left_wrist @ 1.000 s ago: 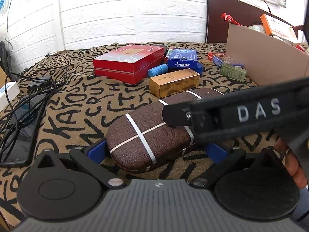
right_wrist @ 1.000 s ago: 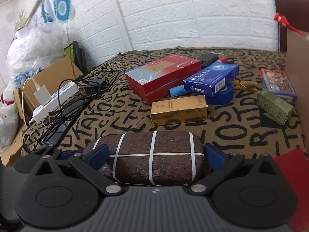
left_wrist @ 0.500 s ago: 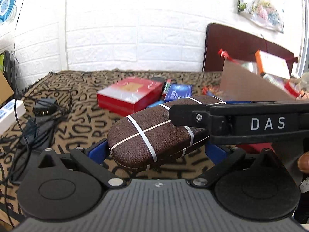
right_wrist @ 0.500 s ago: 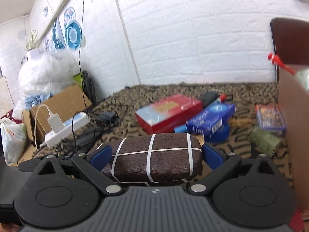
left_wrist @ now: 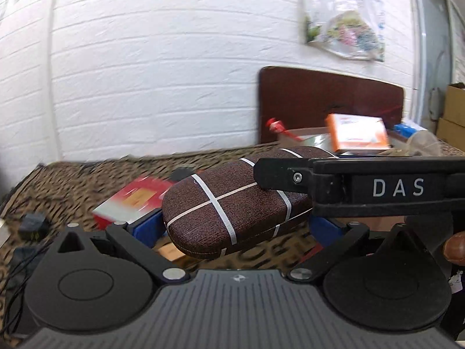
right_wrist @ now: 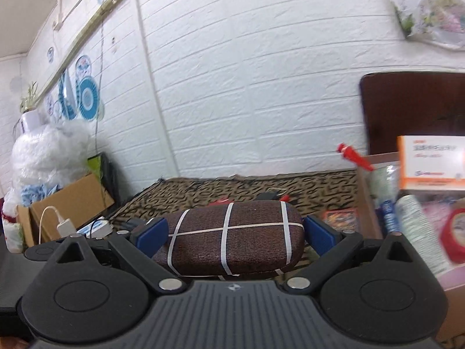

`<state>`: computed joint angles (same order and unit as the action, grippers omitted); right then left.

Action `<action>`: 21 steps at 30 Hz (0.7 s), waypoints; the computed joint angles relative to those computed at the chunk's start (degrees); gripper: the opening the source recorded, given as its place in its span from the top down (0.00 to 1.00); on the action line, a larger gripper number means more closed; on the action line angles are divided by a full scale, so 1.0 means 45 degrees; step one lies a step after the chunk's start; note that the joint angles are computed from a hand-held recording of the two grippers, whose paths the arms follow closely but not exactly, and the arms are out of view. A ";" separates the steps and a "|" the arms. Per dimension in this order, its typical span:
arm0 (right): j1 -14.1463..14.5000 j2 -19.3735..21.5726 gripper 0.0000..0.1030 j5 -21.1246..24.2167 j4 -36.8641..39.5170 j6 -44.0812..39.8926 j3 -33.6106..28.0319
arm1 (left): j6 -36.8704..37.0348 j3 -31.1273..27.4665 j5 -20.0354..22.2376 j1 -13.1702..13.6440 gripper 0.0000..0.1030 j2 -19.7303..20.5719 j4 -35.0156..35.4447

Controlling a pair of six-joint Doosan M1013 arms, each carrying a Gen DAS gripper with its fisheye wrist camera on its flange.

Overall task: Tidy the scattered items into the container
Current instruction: 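Lift the glasses case with both tools and carry it over the cardboard box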

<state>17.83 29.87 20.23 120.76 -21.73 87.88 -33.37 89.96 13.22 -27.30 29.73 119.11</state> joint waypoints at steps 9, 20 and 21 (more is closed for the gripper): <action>-0.0681 -0.0571 0.02 -0.0414 0.5042 -0.4486 0.0970 | -0.3871 -0.1186 -0.1220 -0.0383 0.00 0.0674 0.5095; -0.1267 -0.0441 0.02 -0.0494 0.8302 -0.7316 0.0945 | -0.3595 -0.2940 -0.1897 -0.0695 0.00 0.1750 0.5756; -0.1329 -0.0386 0.02 -0.0478 0.8090 -0.7139 0.0860 | -0.2941 -0.3096 -0.1950 -0.0686 0.00 0.1832 0.5168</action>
